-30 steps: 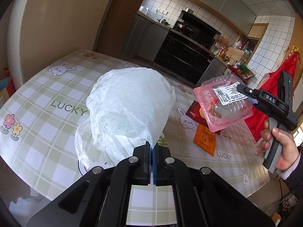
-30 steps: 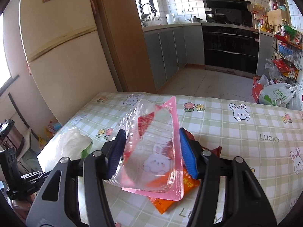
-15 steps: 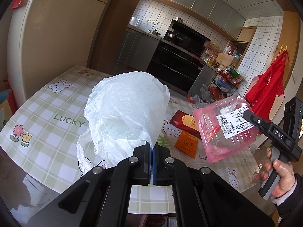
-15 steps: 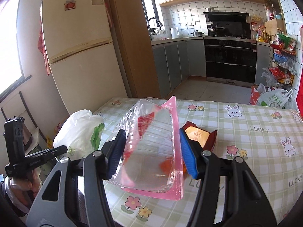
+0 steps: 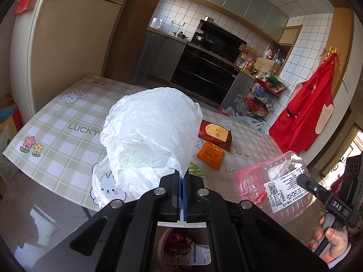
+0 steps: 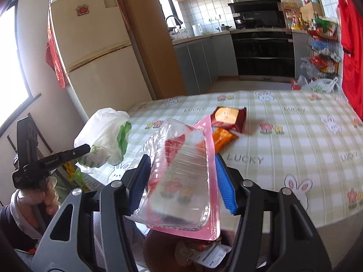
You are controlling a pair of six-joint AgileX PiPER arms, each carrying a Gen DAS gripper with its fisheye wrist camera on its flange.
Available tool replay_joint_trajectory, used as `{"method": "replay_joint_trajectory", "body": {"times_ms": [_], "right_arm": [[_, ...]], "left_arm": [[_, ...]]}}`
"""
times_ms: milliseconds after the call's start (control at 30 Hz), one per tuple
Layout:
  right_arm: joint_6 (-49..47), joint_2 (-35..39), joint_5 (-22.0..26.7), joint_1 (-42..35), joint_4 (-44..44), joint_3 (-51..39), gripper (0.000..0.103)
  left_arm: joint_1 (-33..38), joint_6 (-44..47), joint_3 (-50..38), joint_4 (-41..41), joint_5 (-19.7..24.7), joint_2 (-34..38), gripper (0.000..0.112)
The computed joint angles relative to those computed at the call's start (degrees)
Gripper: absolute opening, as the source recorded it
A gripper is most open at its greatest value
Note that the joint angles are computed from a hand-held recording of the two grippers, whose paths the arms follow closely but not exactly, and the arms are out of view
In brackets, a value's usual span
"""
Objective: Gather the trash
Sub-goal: 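Drop the pink tray into the bin with the right tool while the left tool holds the bag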
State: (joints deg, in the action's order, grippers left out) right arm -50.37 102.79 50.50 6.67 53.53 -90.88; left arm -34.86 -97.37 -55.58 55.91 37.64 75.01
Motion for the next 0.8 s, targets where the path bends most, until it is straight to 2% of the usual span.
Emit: {"method": "replay_joint_trajectory", "body": {"times_ms": [300, 600, 667, 800], "right_arm": [[-4.0, -5.0, 2.2, -0.8, -0.2, 8.1, 0.058], [0.5, -1.5, 6.4, 1.3, -5.4, 6.0, 0.061], [1.7, -1.3, 5.6, 1.8, -6.1, 6.4, 0.071], [3.9, -1.8, 2.6, 2.0, -6.6, 7.0, 0.081]], "left_arm": [[-7.5, -3.1, -1.8, 3.4, 6.8, -0.8, 0.001], [-6.6, -3.0, -1.3, 2.9, 6.4, -1.1, 0.001], [-6.2, -2.8, -1.0, 2.5, 6.1, -1.2, 0.001], [-5.8, -2.7, -0.9, 1.8, 5.4, -1.0, 0.001]]}}
